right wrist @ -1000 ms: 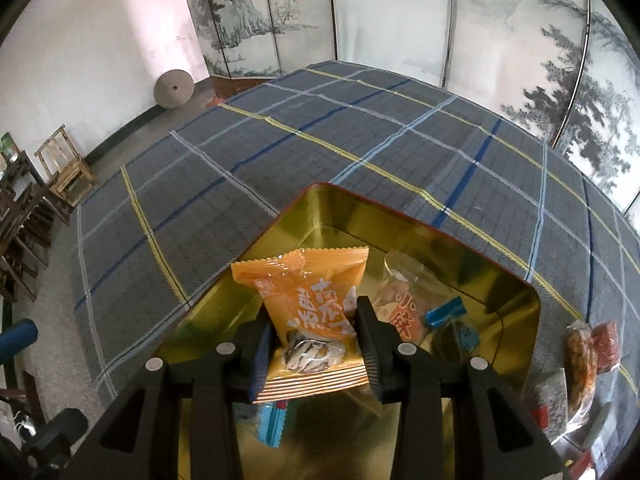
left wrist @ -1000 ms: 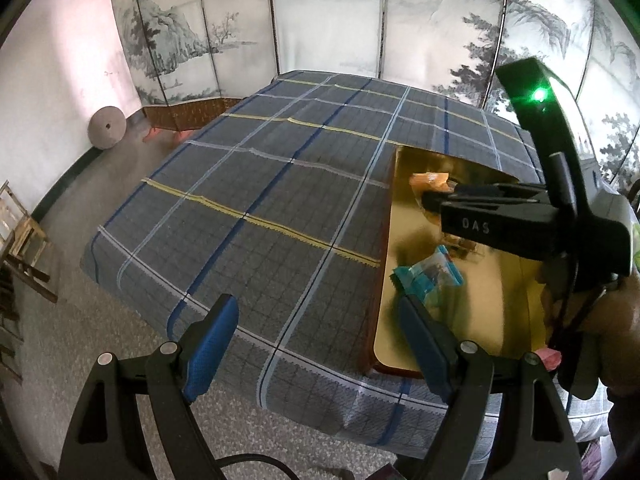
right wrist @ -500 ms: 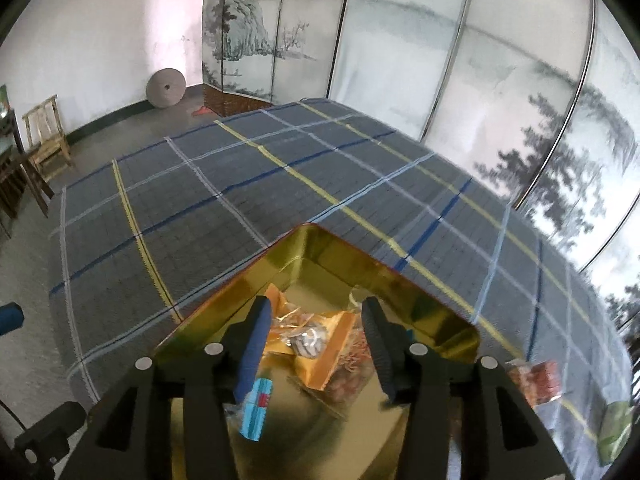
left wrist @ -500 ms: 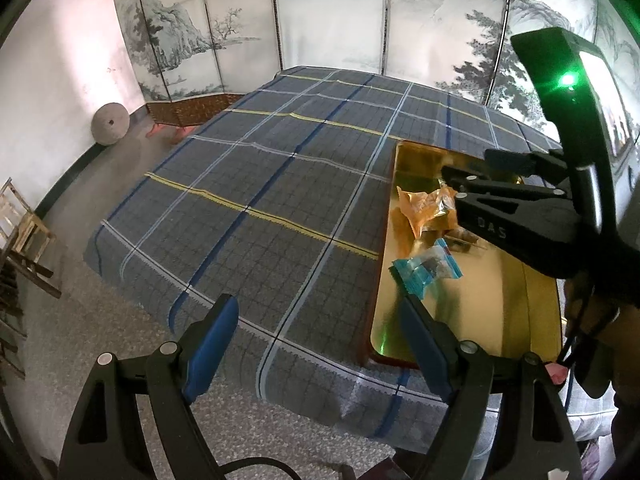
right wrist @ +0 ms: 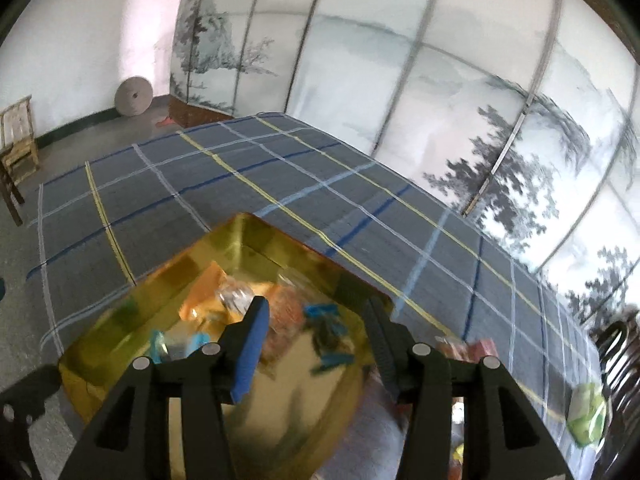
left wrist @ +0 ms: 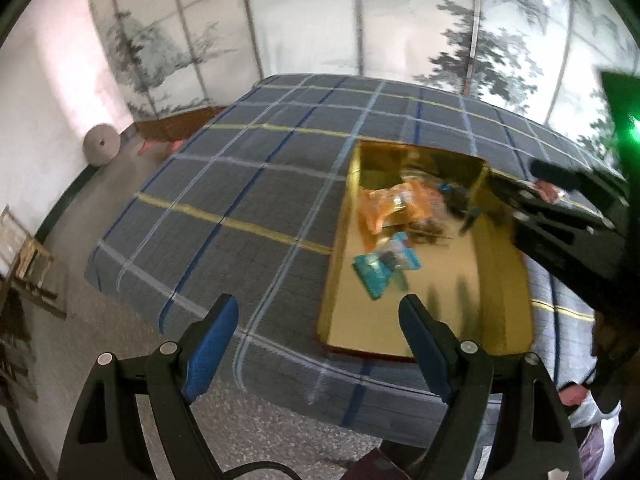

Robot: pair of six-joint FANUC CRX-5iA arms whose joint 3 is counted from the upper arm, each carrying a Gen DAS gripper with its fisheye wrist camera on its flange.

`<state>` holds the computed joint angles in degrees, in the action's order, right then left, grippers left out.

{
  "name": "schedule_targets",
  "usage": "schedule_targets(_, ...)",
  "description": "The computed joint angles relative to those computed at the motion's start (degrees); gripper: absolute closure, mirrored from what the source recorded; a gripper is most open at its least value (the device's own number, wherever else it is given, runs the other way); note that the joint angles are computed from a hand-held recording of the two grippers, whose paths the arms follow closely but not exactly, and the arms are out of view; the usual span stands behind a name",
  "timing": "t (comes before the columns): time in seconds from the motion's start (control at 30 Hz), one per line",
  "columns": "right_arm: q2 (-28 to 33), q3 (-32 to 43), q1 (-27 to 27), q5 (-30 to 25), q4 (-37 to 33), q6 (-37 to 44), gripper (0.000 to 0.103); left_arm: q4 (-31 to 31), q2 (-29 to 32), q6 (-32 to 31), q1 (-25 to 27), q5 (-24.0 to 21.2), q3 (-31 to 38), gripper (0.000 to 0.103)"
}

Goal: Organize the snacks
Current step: 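Withdraw the open right tool from the tin, then grasp the grey speckled seed packet with the left tool and lift it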

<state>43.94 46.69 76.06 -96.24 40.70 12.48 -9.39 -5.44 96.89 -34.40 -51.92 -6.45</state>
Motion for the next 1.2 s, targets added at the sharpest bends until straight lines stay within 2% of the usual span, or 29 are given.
schedule_targets(0.03, -1.9, -3.1, 0.5, 0.8, 0.0, -2.3, 0.053, -0.3, 0.0, -0.3, -0.6, 0.1, 0.3, 0.024)
schedule_targets(0.17, -14.8, -23.4, 4.7, 5.0, -0.6, -19.3, 0.053, 3.0, 0.6, -5.1, -1.9, 0.6, 1.0, 0.024)
schedule_targets(0.23, -20.4, -31.9, 7.7, 3.9, -1.8, -27.6, 0.053, 5.0, 1.3, -7.7, -2.7, 0.8, 1.7, 0.024)
schedule_targets(0.33, -28.7, -43.3, 13.3, 1.0, -5.2, -39.9, 0.053, 12.4, 4.0, -13.9, -2.9, -0.9, 3.4, 0.024)
schedule_targets(0.4, -32.2, -47.4, 16.7, -3.5, -9.9, -45.9, 0.053, 16.8, 6.4, -16.6, -3.4, -2.7, 5.5, 0.024)
schedule_targets(0.53, -38.2, -53.8, 22.8, -9.2, -17.0, -59.7, 0.053, 18.5, 11.6, -21.1, -6.6, -3.1, 11.1, 0.024)
schedule_targets(0.63, -41.1, -57.2, 26.1, -11.5, -20.7, -67.9, 0.053, 19.6, 17.6, -23.9, -8.9, -7.3, 18.0, 0.024)
schedule_targets(0.7, -42.9, -59.5, 28.0, -11.1, -21.8, -72.4, 0.053, 17.9, 22.6, -20.6, -10.5, -12.4, 25.0, 0.024)
schedule_targets(0.8, -44.8, -62.9, 29.3, -8.6, -22.1, -75.2, 0.052, 20.0, 31.7, -16.3, -11.8, -21.6, 36.5, 0.024)
schedule_targets(0.87, -46.0, -64.4, 30.3, -6.8, -21.5, -76.4, 0.052, 16.9, 37.7, -9.8, -13.2, -28.0, 45.7, 0.025)
schedule_targets(0.93, -46.3, -65.2, 30.9, -6.6, -20.1, -77.1, 0.052, 16.7, 42.3, -4.5, -13.6, -31.9, 52.0, 0.039)
schedule_targets(1.0, -46.9, -66.2, 32.0, -6.0, -19.2, -78.9, 0.052, 16.3, 46.3, -0.9, -14.0, -35.7, 57.6, 0.049)
schedule_targets(1.03, -47.1, -66.6, 32.3, -5.8, -18.8, -79.7, 0.052, 15.6, 48.4, 1.1, -14.3, -37.9, 60.7, 0.050)
schedule_targets(1.2, -47.4, -67.8, 34.1, -5.4, -16.5, -82.3, 0.052, 14.1, 51.8, 7.4, -14.6, -39.7, 64.9, 0.050)
